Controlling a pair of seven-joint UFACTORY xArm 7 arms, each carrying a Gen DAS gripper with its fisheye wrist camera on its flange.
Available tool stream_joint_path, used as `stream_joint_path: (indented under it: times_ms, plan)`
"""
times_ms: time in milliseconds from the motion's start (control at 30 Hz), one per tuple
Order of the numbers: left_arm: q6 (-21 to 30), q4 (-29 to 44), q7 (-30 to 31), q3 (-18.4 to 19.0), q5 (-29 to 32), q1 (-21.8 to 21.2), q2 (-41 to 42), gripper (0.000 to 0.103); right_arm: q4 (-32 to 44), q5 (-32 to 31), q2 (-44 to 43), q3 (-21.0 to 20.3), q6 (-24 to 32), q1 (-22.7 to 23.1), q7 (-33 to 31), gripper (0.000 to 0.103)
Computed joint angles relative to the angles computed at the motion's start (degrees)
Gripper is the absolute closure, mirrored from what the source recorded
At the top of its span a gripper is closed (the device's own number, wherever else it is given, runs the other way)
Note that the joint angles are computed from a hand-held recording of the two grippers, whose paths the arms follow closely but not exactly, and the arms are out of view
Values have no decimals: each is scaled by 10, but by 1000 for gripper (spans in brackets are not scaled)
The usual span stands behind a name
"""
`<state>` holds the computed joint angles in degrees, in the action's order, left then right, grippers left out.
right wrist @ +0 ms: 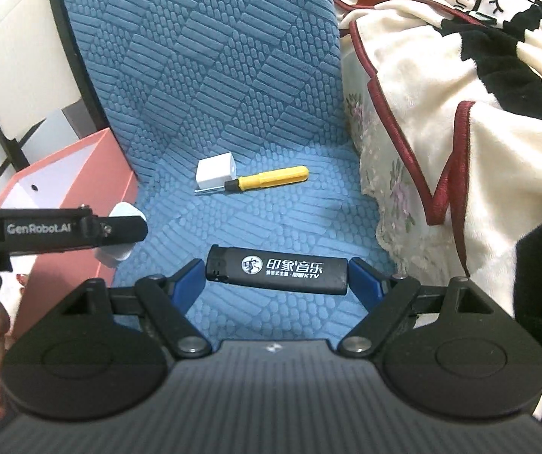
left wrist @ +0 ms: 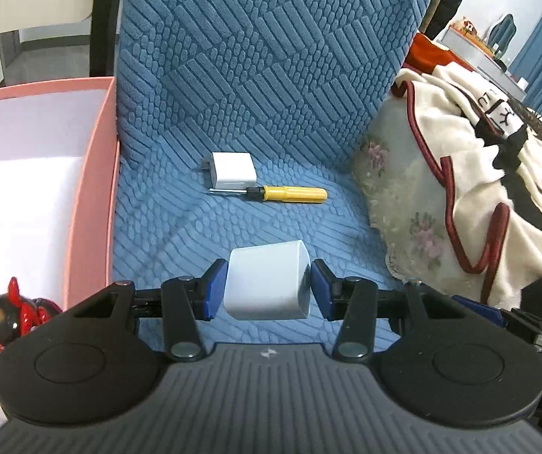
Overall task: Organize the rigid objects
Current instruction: 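Lift the white charger with left tool while right tool grasps black USB stick, then carry the charger and USB stick over the pink box and open both tools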
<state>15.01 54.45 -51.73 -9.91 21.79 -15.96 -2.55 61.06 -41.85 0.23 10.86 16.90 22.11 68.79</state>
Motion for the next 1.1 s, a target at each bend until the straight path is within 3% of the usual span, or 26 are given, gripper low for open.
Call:
stream_joint_path:
  times_ms: [267,533,733,1100]
  plan:
    - [10,-44,0,-11,-13,20,-80,49,19,-1,-18,14,11,10,-16,19]
    - [33,-88,56,-12,-71,43,-181,49,69,-22,-13,38,34,31,-12,19]
    - [66,-125,105,-3,-111,60,-267,49,123,-36,9,45,45,64,-22,19]
    - [136,-184,167,22,-155,107,-404,49,221,6,81,30,52,144,-96,19]
